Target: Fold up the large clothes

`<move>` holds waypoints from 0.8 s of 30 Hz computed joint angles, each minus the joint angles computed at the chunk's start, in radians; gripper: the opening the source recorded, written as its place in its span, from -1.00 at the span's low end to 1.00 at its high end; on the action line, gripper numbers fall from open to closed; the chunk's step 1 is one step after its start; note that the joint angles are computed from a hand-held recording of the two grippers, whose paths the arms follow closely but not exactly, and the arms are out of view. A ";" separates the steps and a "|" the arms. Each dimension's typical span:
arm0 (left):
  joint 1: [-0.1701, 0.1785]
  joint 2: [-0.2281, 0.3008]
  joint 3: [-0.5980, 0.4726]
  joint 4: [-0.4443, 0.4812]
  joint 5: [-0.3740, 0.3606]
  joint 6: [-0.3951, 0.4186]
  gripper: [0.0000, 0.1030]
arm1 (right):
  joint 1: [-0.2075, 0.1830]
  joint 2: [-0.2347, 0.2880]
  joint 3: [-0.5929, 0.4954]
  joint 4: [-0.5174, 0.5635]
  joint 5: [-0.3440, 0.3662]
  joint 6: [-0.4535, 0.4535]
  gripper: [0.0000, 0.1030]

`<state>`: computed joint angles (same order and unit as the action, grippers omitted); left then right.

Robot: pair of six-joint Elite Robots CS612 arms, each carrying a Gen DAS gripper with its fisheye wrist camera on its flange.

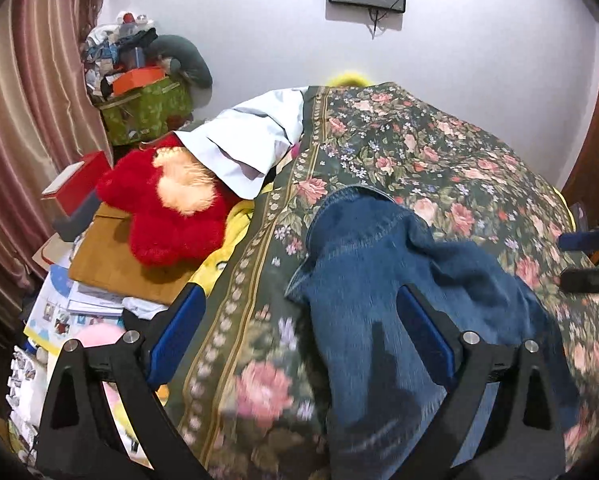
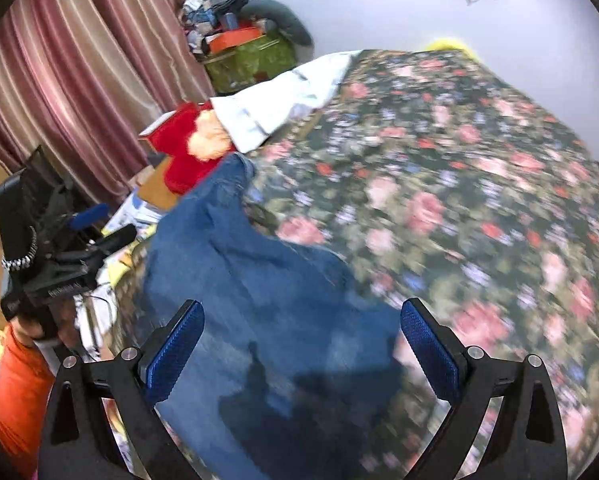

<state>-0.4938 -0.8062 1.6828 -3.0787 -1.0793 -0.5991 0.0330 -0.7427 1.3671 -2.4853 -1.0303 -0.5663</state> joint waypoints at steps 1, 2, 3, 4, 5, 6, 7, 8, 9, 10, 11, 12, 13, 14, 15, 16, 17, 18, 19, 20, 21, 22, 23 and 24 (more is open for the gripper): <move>0.007 0.009 -0.015 0.011 -0.013 0.000 0.89 | 0.011 0.017 -0.026 0.025 0.002 0.005 0.90; 0.015 0.019 -0.031 0.027 -0.029 -0.001 0.89 | 0.022 0.038 -0.056 0.057 0.000 0.012 0.90; 0.020 0.026 -0.045 0.051 -0.044 -0.001 0.89 | 0.027 0.054 -0.078 0.078 -0.004 0.015 0.90; 0.026 0.035 -0.060 0.079 -0.054 -0.004 0.89 | 0.037 0.079 -0.112 0.106 -0.020 0.029 0.90; 0.031 0.047 -0.077 0.116 -0.049 -0.011 0.90 | 0.041 0.092 -0.128 0.115 -0.032 0.037 0.88; 0.031 0.053 -0.082 0.126 -0.047 -0.013 0.90 | 0.047 0.112 -0.153 0.127 -0.047 0.048 0.87; 0.035 0.061 -0.090 0.139 -0.050 -0.016 0.90 | 0.053 0.135 -0.181 0.141 -0.073 0.056 0.86; 0.040 0.068 -0.098 0.154 -0.057 -0.021 0.90 | 0.054 0.151 -0.201 0.147 -0.091 0.056 0.83; 0.045 0.073 -0.102 0.161 -0.066 -0.025 0.90 | 0.056 0.166 -0.219 0.156 -0.111 0.052 0.82; 0.050 0.080 -0.106 0.158 -0.079 -0.027 0.90 | 0.054 0.180 -0.235 0.172 -0.118 0.041 0.82; 0.054 0.086 -0.111 0.159 -0.089 -0.026 0.91 | 0.050 0.189 -0.245 0.186 -0.117 0.032 0.82; 0.058 0.090 -0.116 0.159 -0.101 -0.024 0.91 | 0.047 0.197 -0.253 0.195 -0.121 0.027 0.82; 0.061 0.095 -0.120 0.159 -0.109 -0.020 0.91 | 0.043 0.202 -0.256 0.195 -0.130 0.031 0.81; 0.062 0.098 -0.123 0.163 -0.107 -0.018 0.95 | 0.039 0.205 -0.259 0.184 -0.143 0.041 0.81; 0.063 0.100 -0.124 0.161 -0.105 -0.015 0.96 | 0.033 0.207 -0.260 0.185 -0.139 0.046 0.81; 0.064 0.101 -0.124 0.157 -0.108 -0.016 0.98 | 0.025 0.208 -0.263 0.194 -0.128 0.053 0.81; 0.066 0.099 -0.121 0.155 -0.115 -0.024 0.98 | 0.018 0.207 -0.262 0.190 -0.132 0.065 0.81; 0.067 0.097 -0.118 0.155 -0.121 -0.035 0.98 | 0.014 0.204 -0.257 0.177 -0.148 0.078 0.81; 0.068 0.094 -0.117 0.157 -0.126 -0.049 0.97 | 0.010 0.199 -0.252 0.176 -0.162 0.089 0.80; 0.067 0.090 -0.113 0.157 -0.125 -0.066 0.94 | 0.004 0.189 -0.241 0.178 -0.159 0.095 0.71; 0.063 0.086 -0.110 0.156 -0.119 -0.069 0.91 | 0.000 0.179 -0.230 0.178 -0.147 0.094 0.68; 0.058 0.081 -0.108 0.157 -0.107 -0.063 0.84 | -0.005 0.164 -0.210 0.172 -0.128 0.082 0.67; 0.049 0.076 -0.105 0.163 -0.087 -0.053 0.83 | -0.009 0.153 -0.195 0.161 -0.107 0.069 0.67; 0.042 0.071 -0.104 0.171 -0.070 -0.040 0.83 | -0.012 0.139 -0.176 0.152 -0.083 0.054 0.67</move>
